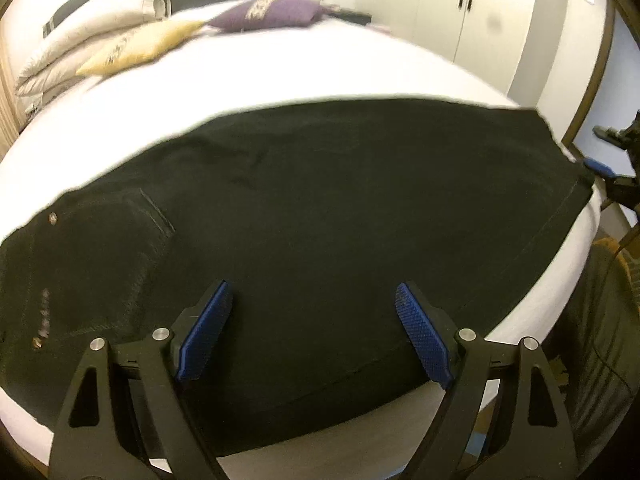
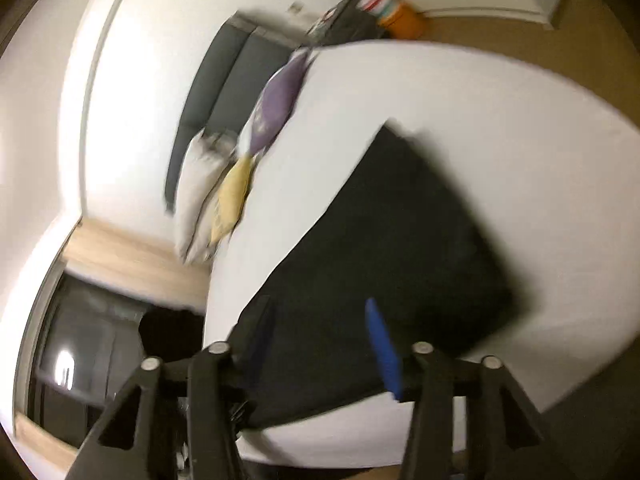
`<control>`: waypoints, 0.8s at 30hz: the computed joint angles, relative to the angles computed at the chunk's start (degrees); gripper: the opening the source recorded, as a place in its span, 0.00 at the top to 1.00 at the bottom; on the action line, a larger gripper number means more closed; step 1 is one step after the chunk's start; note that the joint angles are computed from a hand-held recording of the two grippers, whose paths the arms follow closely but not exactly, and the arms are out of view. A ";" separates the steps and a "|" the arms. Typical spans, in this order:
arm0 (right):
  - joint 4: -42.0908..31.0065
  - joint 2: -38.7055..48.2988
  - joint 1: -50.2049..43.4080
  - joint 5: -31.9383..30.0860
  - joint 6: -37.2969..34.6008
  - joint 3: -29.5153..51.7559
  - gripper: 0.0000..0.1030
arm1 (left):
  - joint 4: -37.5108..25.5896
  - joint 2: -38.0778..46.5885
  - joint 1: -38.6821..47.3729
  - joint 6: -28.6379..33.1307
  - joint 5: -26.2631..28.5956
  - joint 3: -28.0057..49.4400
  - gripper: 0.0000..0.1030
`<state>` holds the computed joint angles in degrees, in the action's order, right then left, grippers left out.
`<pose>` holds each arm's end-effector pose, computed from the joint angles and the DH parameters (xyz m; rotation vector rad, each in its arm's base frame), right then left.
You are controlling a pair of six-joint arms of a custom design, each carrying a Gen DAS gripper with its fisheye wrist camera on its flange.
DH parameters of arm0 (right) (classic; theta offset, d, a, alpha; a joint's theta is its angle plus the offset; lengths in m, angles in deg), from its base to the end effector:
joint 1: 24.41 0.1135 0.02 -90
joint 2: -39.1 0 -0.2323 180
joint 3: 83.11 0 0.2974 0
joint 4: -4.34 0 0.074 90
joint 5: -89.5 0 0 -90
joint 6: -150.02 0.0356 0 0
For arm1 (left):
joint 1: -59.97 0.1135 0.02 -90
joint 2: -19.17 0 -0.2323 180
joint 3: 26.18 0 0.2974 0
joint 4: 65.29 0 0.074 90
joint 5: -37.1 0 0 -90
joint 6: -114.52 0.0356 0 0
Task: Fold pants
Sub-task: 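Grasp the jeans leg hems with the right tool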
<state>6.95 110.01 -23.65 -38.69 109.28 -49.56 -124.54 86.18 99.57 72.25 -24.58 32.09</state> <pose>0.2639 0.0255 0.0944 0.5527 2.2200 1.2043 0.2132 0.1544 0.1845 0.3028 2.5117 -0.1219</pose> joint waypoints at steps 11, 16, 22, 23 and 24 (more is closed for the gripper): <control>-3.80 -0.25 -19.36 0.13 -4.12 -5.67 0.50 | -3.00 -1.86 2.46 0.35 0.59 0.86 0.17; 0.76 -1.63 -10.61 0.95 6.41 -5.80 0.49 | -6.91 -5.36 3.11 0.28 3.65 1.89 0.17; 4.48 6.16 -13.50 -4.47 8.61 -4.23 0.49 | -10.89 -7.90 2.66 -0.02 5.02 3.63 0.17; 7.46 8.35 -13.25 -3.61 10.91 -4.05 0.49 | -11.26 -7.86 2.69 -0.24 5.13 3.90 0.17; 8.89 7.67 -14.55 -4.84 11.73 -5.37 0.49 | -11.84 -7.59 2.71 -0.60 5.26 4.29 0.17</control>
<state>15.84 117.68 -38.20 -43.53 121.01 -54.93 -136.38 78.60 102.28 71.64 -19.32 36.39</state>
